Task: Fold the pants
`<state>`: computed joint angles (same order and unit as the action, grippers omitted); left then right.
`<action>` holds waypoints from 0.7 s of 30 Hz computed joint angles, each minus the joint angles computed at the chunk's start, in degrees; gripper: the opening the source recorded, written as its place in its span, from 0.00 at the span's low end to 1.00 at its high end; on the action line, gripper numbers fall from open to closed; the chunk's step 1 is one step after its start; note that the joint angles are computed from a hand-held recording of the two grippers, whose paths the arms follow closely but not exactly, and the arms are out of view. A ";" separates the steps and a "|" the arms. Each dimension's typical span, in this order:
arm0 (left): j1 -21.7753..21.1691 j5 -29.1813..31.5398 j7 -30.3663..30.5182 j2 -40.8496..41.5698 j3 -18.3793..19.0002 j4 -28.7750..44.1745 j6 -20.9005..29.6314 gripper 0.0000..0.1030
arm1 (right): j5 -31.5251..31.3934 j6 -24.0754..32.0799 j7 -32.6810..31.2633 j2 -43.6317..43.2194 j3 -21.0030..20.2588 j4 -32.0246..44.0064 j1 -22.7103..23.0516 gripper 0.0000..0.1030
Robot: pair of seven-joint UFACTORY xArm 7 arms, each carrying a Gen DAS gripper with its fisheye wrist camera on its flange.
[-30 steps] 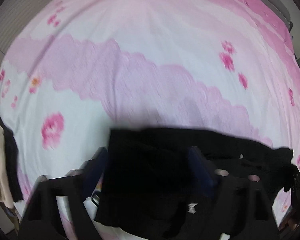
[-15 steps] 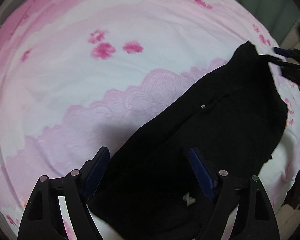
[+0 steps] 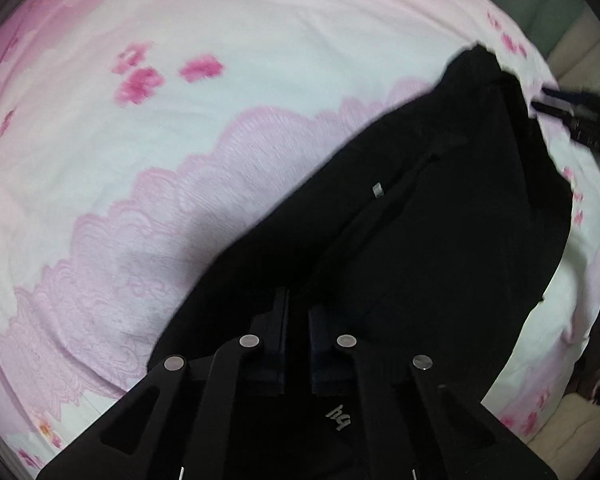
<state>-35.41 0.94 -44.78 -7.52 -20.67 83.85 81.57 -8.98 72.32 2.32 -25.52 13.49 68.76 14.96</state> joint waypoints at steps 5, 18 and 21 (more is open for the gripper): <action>1.97 0.91 -2.17 -1.97 1.04 -1.08 0.46 0.09 | 3.74 -0.65 0.09 2.03 0.12 -0.58 1.69 0.43; 1.03 5.38 -6.08 1.65 -0.84 2.54 3.07 0.09 | -3.82 -1.55 3.51 12.19 -0.57 10.51 0.97 0.17; 0.25 6.54 -6.94 4.47 -0.36 4.44 2.78 0.09 | -0.39 -0.81 1.79 10.50 -1.18 10.82 2.14 0.68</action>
